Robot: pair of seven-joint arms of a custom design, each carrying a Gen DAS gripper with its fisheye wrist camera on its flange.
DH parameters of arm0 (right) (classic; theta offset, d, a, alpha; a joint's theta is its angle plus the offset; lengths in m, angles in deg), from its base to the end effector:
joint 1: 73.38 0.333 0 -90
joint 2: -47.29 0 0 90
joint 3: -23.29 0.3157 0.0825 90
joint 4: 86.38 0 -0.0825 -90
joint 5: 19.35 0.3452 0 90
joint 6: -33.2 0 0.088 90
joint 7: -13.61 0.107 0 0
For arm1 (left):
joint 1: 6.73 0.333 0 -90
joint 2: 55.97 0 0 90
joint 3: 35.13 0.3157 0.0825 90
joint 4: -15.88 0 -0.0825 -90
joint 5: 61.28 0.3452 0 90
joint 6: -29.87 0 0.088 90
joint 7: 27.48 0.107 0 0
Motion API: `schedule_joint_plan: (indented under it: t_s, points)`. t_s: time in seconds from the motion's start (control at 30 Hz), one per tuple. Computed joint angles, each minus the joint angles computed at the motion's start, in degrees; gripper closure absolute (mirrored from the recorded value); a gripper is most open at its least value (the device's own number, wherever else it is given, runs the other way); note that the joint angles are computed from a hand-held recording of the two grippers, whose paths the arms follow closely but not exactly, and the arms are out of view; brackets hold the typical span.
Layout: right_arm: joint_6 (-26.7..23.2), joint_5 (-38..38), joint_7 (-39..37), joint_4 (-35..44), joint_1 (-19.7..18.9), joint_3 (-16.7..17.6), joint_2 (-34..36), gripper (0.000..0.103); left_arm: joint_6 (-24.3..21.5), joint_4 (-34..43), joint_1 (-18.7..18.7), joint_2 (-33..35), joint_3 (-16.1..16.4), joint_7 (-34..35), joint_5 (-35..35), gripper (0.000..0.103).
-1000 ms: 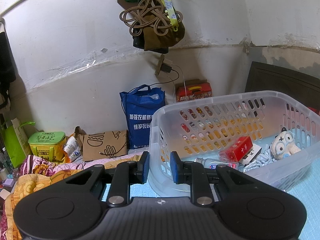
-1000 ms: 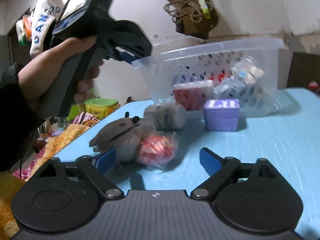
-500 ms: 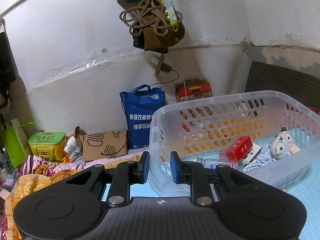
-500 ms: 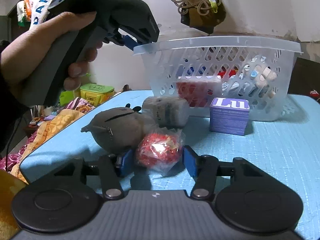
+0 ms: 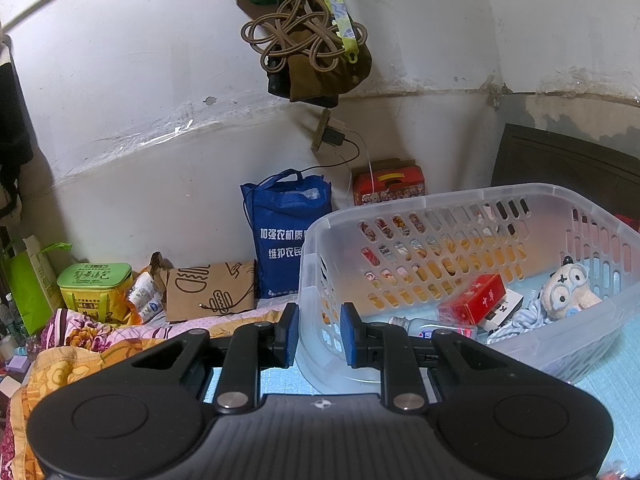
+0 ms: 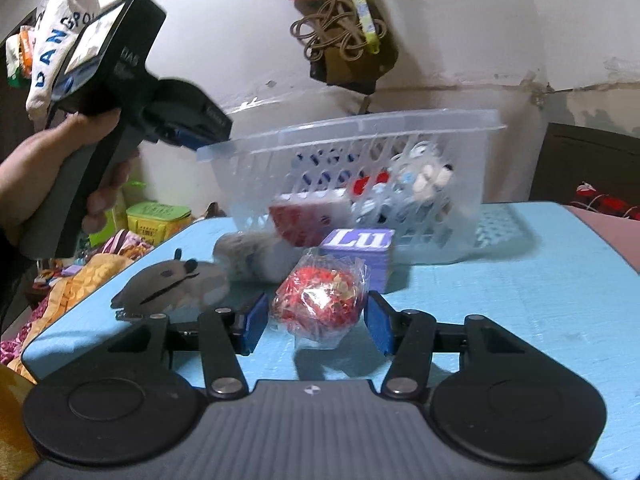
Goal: Organize objects
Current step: 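Grasp the red candy bag with the right gripper, then carry the red candy bag into the clear basket and release it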
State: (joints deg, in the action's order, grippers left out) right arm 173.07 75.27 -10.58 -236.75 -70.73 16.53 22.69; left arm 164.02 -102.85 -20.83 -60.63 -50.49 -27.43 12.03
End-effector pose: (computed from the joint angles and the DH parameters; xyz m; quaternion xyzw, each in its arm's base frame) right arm 0.3837 -0.0269 0.4376 -0.7391 0.3756 -0.2008 0.5219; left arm 0.4668 -0.2509 0.5274 -0.6733 0.5255 -0.2580 0.4516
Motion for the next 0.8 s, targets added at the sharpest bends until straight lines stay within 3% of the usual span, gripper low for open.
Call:
schedule_joint_plan:
  t_s: [0.37,0.7,0.8]
  points:
    - [-6.49,-3.67,6.29,5.09,-1.77,-3.67,-1.13,0.047,-0.01,0.00,-0.04,-0.01,0.01,0.03,-0.02,0.078]
    - [-8.89,-3.35,8.32,11.12,-1.05,-3.79,0.58,0.047,-0.06,0.06,-0.06,0.03,0.01,0.00,0.00,0.078]
    - [-8.59,-5.26,9.80,15.06,0.03,-2.35,2.20,0.047,-0.10,0.09,-0.08,0.05,0.01,0.06,-0.09,0.078]
